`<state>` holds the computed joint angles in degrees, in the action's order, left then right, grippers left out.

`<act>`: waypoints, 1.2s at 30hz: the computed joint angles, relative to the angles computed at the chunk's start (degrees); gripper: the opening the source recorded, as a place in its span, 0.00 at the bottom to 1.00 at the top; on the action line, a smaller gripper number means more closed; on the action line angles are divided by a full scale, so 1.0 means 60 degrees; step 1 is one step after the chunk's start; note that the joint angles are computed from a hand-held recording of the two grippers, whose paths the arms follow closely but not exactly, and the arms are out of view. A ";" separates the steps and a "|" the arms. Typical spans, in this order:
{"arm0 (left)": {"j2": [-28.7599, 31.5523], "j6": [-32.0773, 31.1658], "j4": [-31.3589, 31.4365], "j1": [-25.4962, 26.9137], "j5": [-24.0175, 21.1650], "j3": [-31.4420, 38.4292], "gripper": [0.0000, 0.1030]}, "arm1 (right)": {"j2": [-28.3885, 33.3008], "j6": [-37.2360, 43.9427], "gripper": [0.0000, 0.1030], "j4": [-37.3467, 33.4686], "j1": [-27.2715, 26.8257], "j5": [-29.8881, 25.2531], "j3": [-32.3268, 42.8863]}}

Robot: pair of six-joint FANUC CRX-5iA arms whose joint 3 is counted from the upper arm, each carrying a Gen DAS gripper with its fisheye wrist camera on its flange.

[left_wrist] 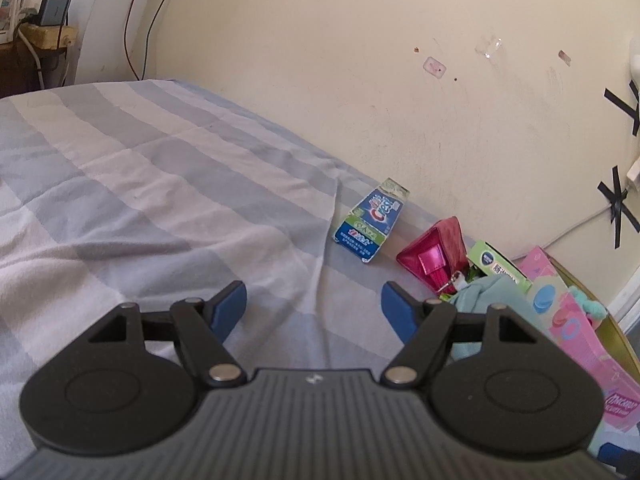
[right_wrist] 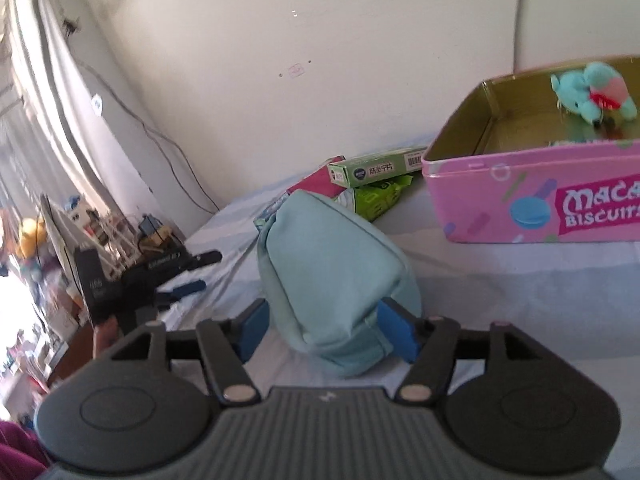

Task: Organize objects
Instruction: 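Lift the teal pouch with the right gripper toward the pink tin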

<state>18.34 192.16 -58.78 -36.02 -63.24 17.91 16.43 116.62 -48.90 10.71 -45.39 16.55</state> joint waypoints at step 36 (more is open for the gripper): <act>-0.0144 -0.1523 0.0784 0.0186 0.0883 -0.0021 0.75 | -0.0827 -0.2437 0.57 0.1702 -0.0571 0.1515 -0.1362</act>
<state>17.48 183.02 -54.08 -34.90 -57.94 17.79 11.47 102.00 -38.68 7.28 -36.30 8.38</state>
